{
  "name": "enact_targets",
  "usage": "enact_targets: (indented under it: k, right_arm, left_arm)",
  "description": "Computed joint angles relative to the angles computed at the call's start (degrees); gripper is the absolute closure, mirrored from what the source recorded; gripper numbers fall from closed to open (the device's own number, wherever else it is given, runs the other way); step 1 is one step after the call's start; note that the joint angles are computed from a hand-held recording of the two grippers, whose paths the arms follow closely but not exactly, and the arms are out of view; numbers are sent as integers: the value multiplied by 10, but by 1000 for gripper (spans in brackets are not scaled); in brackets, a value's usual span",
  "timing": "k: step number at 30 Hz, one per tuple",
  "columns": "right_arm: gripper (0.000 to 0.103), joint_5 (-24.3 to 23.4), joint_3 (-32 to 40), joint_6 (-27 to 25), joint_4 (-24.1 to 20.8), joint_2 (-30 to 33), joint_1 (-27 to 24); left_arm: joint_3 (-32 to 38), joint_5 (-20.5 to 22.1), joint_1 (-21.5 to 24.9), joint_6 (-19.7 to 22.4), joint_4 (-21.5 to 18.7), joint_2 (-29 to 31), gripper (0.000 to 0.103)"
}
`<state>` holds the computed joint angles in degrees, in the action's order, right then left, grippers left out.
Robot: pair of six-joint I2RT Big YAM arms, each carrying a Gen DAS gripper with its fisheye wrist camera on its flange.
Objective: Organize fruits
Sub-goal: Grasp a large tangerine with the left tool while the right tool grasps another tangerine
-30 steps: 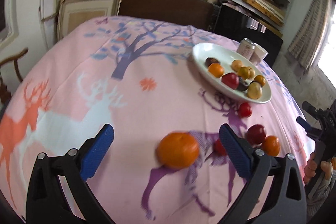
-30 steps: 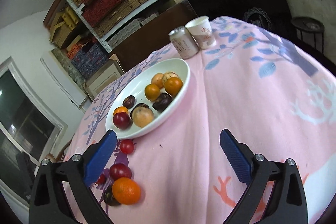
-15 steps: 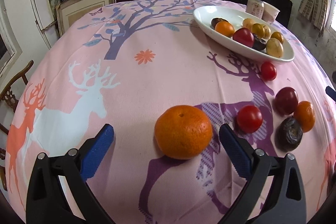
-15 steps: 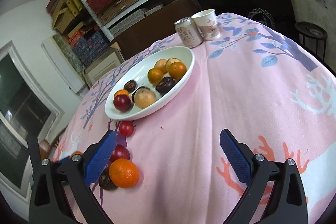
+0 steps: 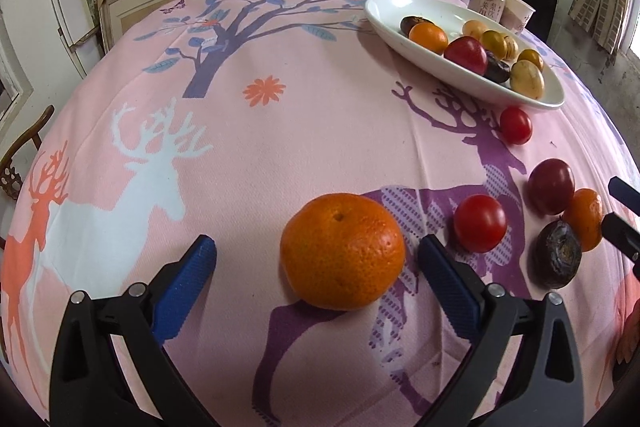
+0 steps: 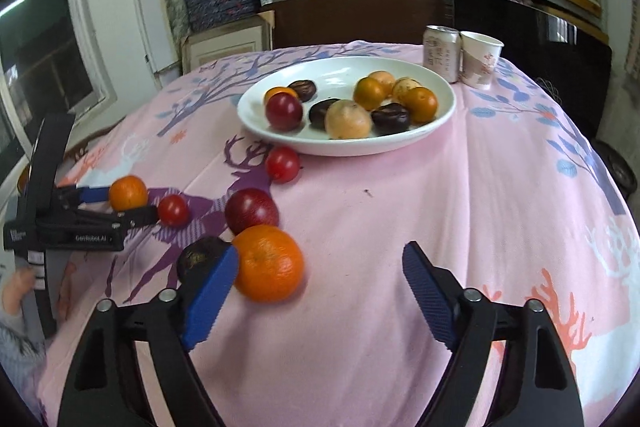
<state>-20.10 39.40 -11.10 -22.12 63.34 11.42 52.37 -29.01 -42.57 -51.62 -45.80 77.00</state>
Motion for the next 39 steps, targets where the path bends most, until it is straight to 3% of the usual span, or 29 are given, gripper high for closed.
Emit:
enact_targets:
  k: [5, 18, 25, 39]
  right_arm:
    - [35, 0, 4, -18, -17, 4, 16]
    - [58, -76, 33, 12, -58, 46, 11]
    - [59, -84, 34, 15, -59, 47, 6]
    - [59, -29, 28, 27, -39, 40, -8]
  left_arm:
    - [-1, -1, -1, -2, 0, 0, 4]
    - [0, -6, -3, -7, -5, 2, 4]
    - [-2, -5, -4, -6, -2, 0, 4]
    - [0, 0, 0, 2, 1, 2, 4]
